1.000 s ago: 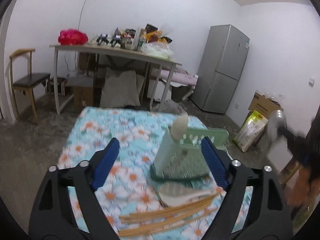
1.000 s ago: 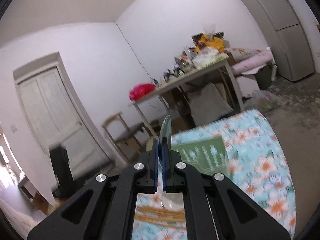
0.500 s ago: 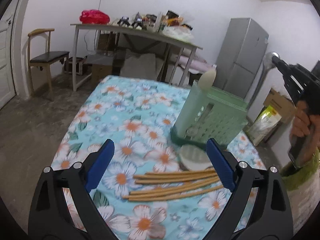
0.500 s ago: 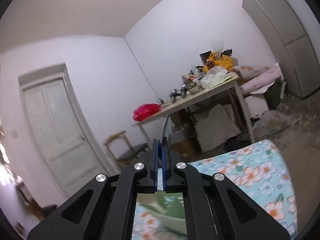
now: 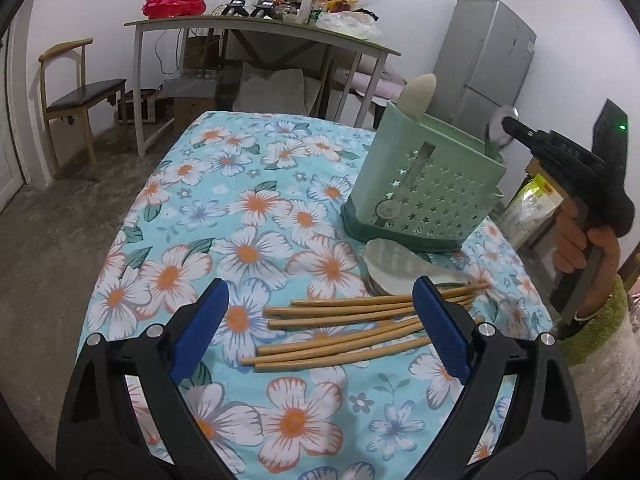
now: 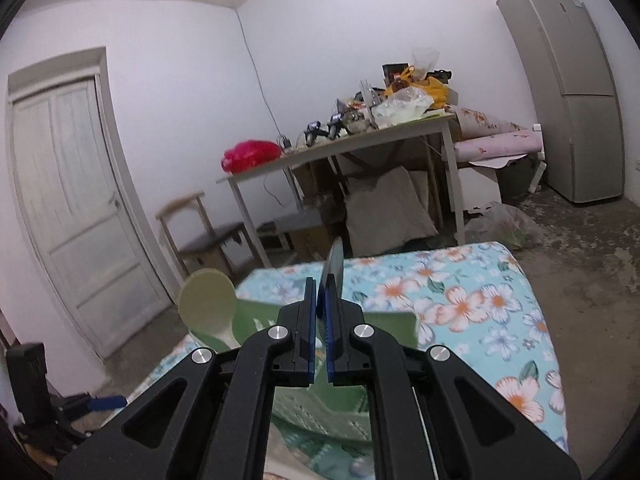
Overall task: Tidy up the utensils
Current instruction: 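Lower the metal spoon into the green caddy and open the right tool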
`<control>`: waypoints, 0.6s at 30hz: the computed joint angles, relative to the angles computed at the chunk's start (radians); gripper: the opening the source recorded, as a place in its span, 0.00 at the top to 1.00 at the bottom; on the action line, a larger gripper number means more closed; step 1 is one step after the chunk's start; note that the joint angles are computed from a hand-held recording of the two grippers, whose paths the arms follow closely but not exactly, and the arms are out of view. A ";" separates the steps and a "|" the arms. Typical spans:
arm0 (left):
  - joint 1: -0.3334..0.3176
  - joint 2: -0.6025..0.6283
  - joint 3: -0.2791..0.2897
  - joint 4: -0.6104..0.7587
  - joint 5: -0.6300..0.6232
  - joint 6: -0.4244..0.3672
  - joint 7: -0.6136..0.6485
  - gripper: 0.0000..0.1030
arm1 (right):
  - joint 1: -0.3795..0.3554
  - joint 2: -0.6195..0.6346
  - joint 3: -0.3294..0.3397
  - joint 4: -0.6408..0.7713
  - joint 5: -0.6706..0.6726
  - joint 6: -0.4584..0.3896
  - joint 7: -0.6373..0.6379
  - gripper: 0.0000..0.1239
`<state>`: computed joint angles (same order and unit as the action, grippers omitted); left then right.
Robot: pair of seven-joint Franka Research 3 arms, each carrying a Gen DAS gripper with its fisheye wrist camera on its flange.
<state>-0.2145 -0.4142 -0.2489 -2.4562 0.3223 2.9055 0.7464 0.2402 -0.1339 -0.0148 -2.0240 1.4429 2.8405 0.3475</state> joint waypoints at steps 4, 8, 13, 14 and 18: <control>-0.024 0.002 0.025 0.006 -0.044 -0.025 0.002 0.09 | 0.000 -0.038 -0.001 -0.039 -0.039 0.017 0.017 0.86; -0.027 -0.002 0.035 0.000 -0.078 -0.026 -0.007 0.08 | 0.017 -0.088 -0.017 -0.067 0.045 0.055 -0.047 0.69; -0.004 -0.010 0.020 0.006 -0.058 -0.031 -0.014 0.08 | 0.024 -0.178 -0.025 -0.123 0.127 0.096 -0.088 0.65; 0.009 -0.012 0.009 0.008 -0.040 -0.028 -0.020 0.08 | 0.024 -0.198 -0.020 -0.141 0.120 0.110 -0.079 0.64; 0.048 -0.014 -0.020 0.017 0.017 -0.014 -0.043 0.08 | 0.037 -0.292 0.008 -0.260 -0.020 0.158 0.052 0.63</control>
<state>-0.1661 -0.4281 -0.2686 -2.4388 0.3392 2.8916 0.7037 0.2771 -0.4257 -0.0072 -2.2835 1.4229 2.9989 0.3997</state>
